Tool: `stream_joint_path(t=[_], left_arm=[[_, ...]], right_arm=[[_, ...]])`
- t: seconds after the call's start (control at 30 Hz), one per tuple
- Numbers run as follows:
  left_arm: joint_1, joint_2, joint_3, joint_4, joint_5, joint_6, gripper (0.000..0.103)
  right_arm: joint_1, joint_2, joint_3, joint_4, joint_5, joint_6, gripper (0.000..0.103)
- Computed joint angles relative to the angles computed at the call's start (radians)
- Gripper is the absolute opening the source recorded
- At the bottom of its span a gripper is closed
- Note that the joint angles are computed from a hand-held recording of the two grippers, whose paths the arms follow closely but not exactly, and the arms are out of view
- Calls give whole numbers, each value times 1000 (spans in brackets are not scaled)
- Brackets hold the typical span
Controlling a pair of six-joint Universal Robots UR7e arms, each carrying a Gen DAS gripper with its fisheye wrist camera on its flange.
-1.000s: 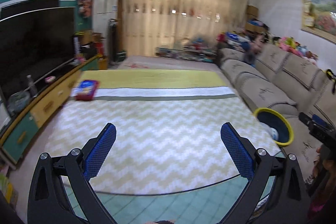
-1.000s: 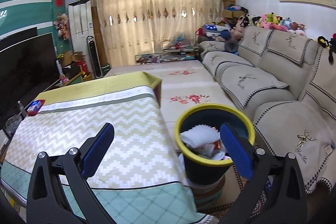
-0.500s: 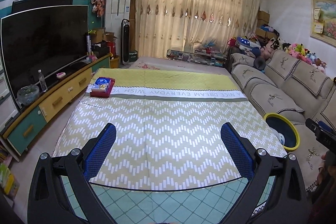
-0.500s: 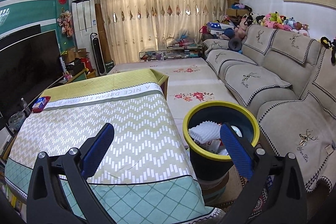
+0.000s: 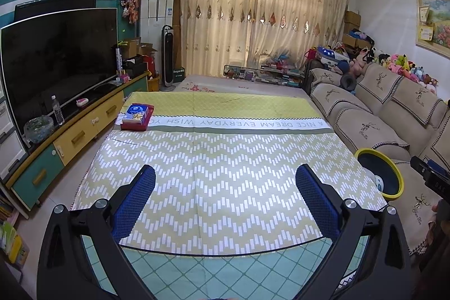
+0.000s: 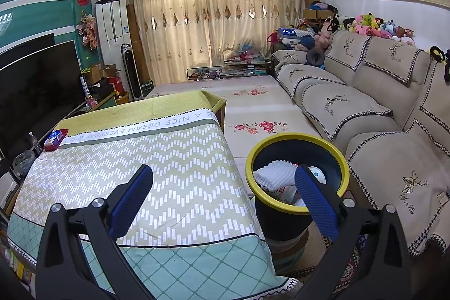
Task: Collect trash
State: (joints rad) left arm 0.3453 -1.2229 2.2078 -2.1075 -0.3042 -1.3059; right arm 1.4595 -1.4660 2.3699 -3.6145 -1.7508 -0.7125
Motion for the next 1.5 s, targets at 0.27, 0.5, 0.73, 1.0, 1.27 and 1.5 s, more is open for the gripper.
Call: stream_joint_path(t=[0.27,0.5,0.73,1.0,1.27,1.5], left_arm=[[-2,1,-1,23,3,-21,98],[-3,1,-4,39,-5,-34,98],[1,6,-8,35,-9,-26,98],[6,8,-11,29,-11,-17,98],[7,8,-14,35,-11,-19,98],[17,15,-12,8,-13,2,98]], right_arm=[[-4,5,0,3,7,3,96],[-8,4,3,13,10,6,96],[-9,8,2,13,11,7,96],[-8,13,-1,18,6,10,96],[-7,18,-3,17,5,11,96],[-8,22,-3,17,3,11,96]])
